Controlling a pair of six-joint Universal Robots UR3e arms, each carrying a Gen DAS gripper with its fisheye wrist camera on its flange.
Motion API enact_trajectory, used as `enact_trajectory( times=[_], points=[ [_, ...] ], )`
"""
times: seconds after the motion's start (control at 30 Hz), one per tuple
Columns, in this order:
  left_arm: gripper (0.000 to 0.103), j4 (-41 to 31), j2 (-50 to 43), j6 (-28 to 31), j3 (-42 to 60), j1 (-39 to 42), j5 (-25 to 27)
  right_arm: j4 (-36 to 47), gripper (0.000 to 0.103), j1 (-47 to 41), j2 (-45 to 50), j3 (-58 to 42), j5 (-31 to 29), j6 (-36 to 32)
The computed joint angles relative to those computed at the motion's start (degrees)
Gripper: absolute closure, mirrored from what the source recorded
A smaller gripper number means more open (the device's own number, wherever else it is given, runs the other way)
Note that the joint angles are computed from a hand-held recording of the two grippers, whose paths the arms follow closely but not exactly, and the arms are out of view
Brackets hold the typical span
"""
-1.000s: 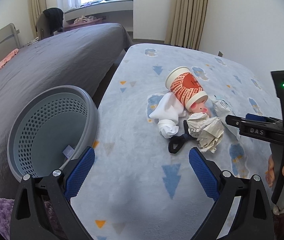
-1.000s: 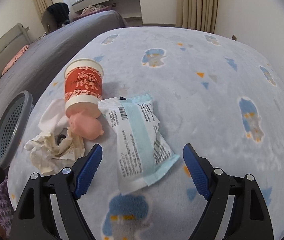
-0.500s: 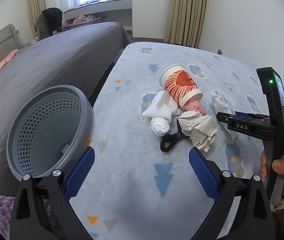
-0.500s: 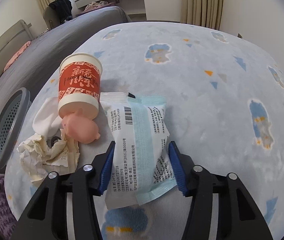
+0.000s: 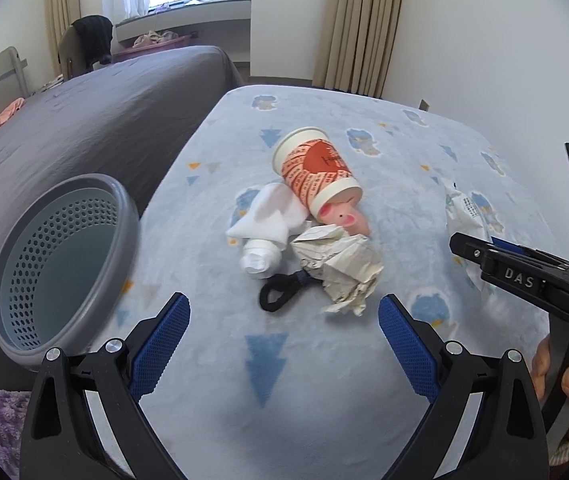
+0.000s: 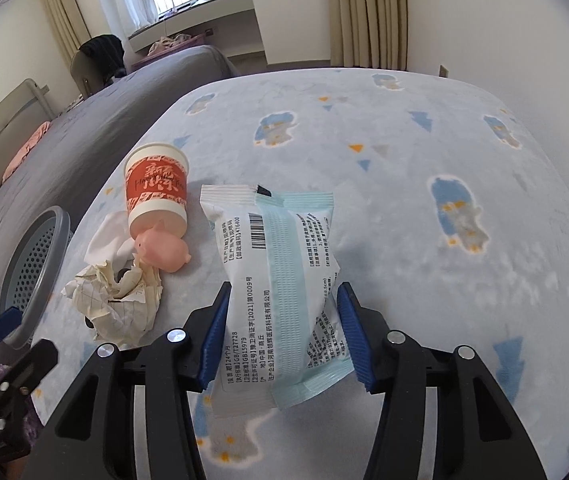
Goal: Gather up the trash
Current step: 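Lift the wipes packet with the right gripper while the left gripper grasps the crumpled paper, then carry both items over the grey wastebasket and open both grippers to drop them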
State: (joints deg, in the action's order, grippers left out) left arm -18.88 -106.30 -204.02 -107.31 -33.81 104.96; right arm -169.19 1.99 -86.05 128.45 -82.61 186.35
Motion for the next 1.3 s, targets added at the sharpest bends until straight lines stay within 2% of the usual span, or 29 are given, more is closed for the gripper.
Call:
enact_trajectory(
  times=[0.33, 0.47, 0.53, 0.57, 0.9, 1.2, 1.3],
  points=[
    [0.012, -3.6, -11.9, -1.5, 12.9, -3.1, 3.0, 3.0, 0.052, -10.2, -6.9, 4.2, 6.8, -1.8],
    [0.025, -5.1, -14.7, -2.0, 16.7, -3.7, 4.1, 4.3, 0.052, -12.1, -8.3, 4.8, 8.8, -2.6],
    [0.039, -6.6, -16.1, -1.9, 18.7, -3.7, 3.9, 4.8, 0.052, -12.4, -8.8, 5.1, 9.4, -3.0],
    [0.051, -7.1, -16.3, -1.9, 19.2, -3.6, 3.7, 4.9, 0.052, -12.5, -9.2, 5.2, 9.6, -3.2],
    [0.053, -4.7, -11.1, -1.9, 14.6, -5.2, 4.4, 5.1, 0.052, -10.7, -8.5, 4.4, 9.6, -3.5],
    [0.053, -2.8, 1.1, 0.0, 3.7, -4.0, 3.7, 2.9, 0.052, -6.0, -7.6, 5.5, 6.0, -0.8],
    [0.053, -1.2, 5.8, 0.9, -1.9, -2.2, 2.8, 2.0, 0.052, -6.3, -9.2, 9.2, 9.2, 2.9]
  ],
)
